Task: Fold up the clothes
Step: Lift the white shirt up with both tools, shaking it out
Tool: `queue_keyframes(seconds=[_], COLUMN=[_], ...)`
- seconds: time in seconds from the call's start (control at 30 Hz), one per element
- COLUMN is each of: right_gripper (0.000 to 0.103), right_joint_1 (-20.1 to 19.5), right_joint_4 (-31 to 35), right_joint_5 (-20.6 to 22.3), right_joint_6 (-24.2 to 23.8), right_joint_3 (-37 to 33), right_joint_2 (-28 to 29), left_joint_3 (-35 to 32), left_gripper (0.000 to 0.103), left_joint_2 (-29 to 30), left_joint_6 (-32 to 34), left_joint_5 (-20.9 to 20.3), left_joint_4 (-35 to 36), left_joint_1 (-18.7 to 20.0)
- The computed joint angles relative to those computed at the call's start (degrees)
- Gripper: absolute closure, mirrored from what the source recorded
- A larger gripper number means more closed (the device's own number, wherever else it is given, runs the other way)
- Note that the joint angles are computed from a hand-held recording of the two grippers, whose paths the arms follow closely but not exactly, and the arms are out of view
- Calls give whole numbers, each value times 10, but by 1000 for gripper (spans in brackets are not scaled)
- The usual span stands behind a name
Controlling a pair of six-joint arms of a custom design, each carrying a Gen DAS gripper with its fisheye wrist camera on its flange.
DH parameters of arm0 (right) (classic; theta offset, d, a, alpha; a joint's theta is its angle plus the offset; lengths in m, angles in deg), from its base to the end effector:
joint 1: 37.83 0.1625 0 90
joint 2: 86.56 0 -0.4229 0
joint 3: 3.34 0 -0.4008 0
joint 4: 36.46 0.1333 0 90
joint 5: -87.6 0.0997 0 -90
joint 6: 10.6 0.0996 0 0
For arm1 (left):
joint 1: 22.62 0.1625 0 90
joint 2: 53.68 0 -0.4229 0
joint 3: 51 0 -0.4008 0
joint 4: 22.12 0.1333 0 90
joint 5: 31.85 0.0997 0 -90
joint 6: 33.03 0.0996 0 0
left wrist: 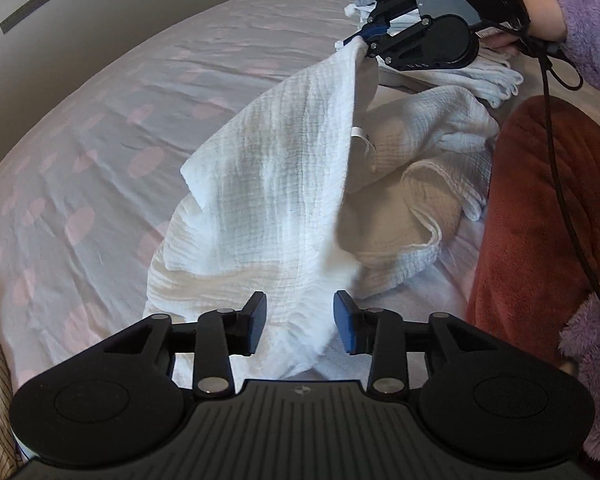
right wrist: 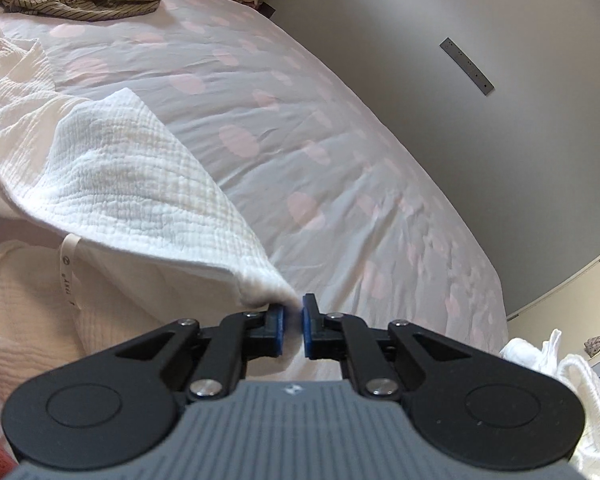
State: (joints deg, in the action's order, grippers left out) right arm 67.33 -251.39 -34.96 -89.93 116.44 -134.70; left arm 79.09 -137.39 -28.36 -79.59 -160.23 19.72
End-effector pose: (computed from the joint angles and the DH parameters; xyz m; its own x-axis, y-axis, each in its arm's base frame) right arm 0.2169 -0.4959 0.1268 -0.0179 -0.5307 0.8474 -0.9393 0.2995 0.1677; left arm -0.1790 -0.4341 0.2220 -0.4516 0.5864 -0.6724 0.7782 0.6276 0.0246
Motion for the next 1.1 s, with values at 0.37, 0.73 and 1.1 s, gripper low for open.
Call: queue_keyframes(seconds=[0.37,0.73,1.1], right_gripper=[93,93,93], right_joint_1=[-7,-11,-10], right_joint_4=[-5,-3,10], right_joint_5=[20,32,28], right_joint_6=[-1,-5,2], right_joint_3=[5,14,11], right_joint_2=[-1,-11,-15], left_joint_3=[-10,-12,-28], left_gripper=[58,69,90], left_joint_2=[37,107,40], left_joint_6=[99,183,92], left_joint_5=[11,36,22], left_joint_4=[77,24,16], left_joint_1=[1,29,23])
